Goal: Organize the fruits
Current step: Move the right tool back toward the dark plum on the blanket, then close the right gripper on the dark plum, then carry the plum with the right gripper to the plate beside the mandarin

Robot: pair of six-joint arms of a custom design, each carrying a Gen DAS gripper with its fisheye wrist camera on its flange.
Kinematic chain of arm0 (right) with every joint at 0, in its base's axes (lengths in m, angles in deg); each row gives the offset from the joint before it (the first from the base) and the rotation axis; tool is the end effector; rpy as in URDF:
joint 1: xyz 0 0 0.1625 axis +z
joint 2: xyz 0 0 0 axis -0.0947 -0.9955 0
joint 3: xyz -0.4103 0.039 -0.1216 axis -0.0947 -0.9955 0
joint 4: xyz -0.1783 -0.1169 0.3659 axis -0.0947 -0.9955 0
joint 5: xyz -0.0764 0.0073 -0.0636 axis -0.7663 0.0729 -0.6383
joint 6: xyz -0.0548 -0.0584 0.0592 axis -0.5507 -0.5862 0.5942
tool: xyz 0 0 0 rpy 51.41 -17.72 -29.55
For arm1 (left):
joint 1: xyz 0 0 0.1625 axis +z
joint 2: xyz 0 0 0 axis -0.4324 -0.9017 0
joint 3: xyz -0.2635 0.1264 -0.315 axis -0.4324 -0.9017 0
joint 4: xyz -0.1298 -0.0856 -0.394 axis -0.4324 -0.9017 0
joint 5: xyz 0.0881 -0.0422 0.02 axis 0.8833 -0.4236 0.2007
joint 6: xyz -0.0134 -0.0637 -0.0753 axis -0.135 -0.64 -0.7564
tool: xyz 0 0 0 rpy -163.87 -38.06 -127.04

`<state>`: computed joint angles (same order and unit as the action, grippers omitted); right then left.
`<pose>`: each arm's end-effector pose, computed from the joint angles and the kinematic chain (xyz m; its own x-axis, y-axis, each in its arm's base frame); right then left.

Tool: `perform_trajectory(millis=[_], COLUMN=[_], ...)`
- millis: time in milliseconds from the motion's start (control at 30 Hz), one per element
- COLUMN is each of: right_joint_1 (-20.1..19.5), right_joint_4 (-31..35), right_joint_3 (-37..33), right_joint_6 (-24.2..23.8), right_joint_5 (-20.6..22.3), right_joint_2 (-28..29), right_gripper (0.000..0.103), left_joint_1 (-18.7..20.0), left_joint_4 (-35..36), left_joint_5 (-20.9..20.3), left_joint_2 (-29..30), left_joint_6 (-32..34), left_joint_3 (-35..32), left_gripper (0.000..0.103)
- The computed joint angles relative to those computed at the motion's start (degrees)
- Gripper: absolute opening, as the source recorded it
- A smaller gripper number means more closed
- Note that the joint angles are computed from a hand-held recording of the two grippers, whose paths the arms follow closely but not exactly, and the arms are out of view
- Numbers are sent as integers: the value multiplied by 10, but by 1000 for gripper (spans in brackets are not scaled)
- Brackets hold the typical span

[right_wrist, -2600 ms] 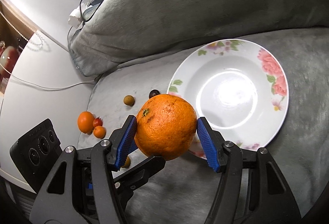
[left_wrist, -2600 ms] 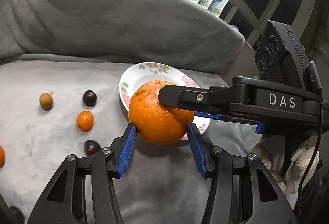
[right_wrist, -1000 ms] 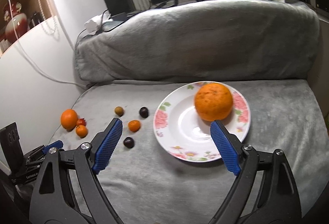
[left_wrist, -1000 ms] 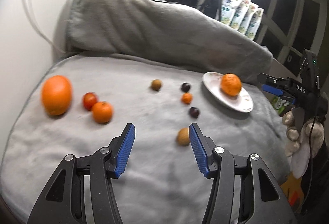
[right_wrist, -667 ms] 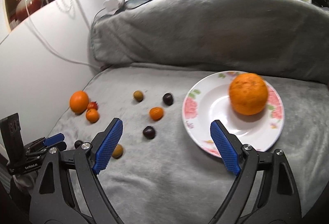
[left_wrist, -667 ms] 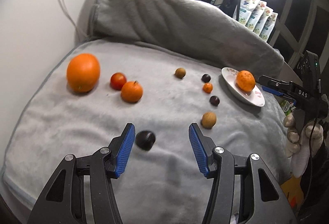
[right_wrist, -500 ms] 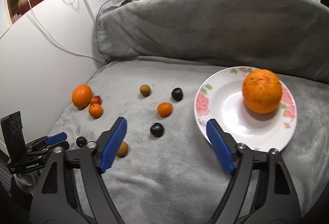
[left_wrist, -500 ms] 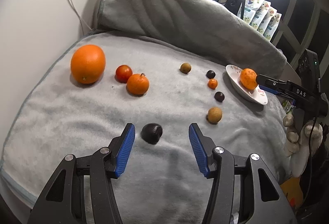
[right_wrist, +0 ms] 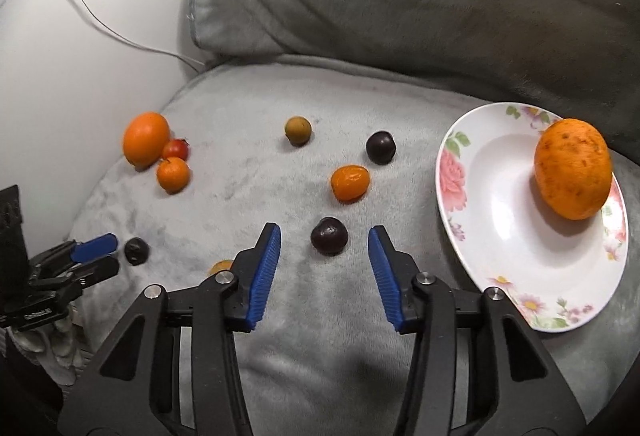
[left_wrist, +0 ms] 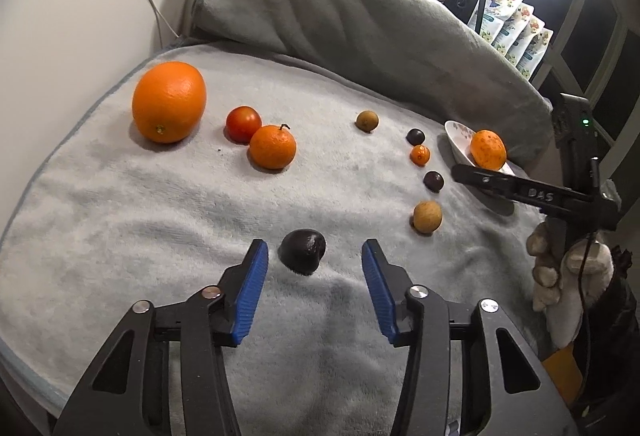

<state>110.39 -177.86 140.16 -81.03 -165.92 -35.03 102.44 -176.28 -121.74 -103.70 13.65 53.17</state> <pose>0.3067 -0.7975 0.0223 -0.7907 -0.3009 0.5332 -0.5407 0.7517 -0.3777 -0.0049 -0.7462 0.3130 -0.8807 0.2435 -0.4063 0.4342 0.7578 -0.4870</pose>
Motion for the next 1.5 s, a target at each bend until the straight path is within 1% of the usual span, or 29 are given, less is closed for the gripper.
perform_trajectory(millis=[67,233,300,367,600,700,800,833,900,933,1067,1200,1500], right_joint_1=[0,0,-1,-2,-2,-1,0,0,1,1,3,2,2], right_joint_4=[11,33,40,46,52,54,53,54,53,53,43,32,-21], right_joint_3=[-16,-54,-62,-69,-81,-86,-89,-91,-91,-92,-89,-78,-8], right_joint_6=[-3,-10,-11,-12,-17,-17,-21,-23,-25,-27,-34,-31,-22], right_joint_5=[-9,-35,-38,-40,-44,-47,-51,-51,-51,-50,-53,-48,-24], right_joint_2=[11,36,40,45,53,56,59,61,61,61,62,56,11], right_gripper=[43,42,40,36,34,34,33,31,28,25,24,24,24], left_joint_1=[1,2,2,2,0,-1,-1,-1,1,2,1,1,-6], left_joint_4=[3,9,13,16,12,13,8,6,7,6,3,5,2], left_joint_5=[-2,-1,1,3,16,30,37,38,34,33,33,29,4], left_joint_2=[2,6,7,9,18,22,25,24,24,24,22,21,18], left_joint_6=[0,1,0,0,7,7,10,10,8,8,6,2,-2], left_joint_3=[-1,-5,-6,-9,-15,-17,-17,-16,-17,-17,-13,-15,-21], left_gripper=[45,41,40,38,37,33,27,26,25,25,25,24,24])
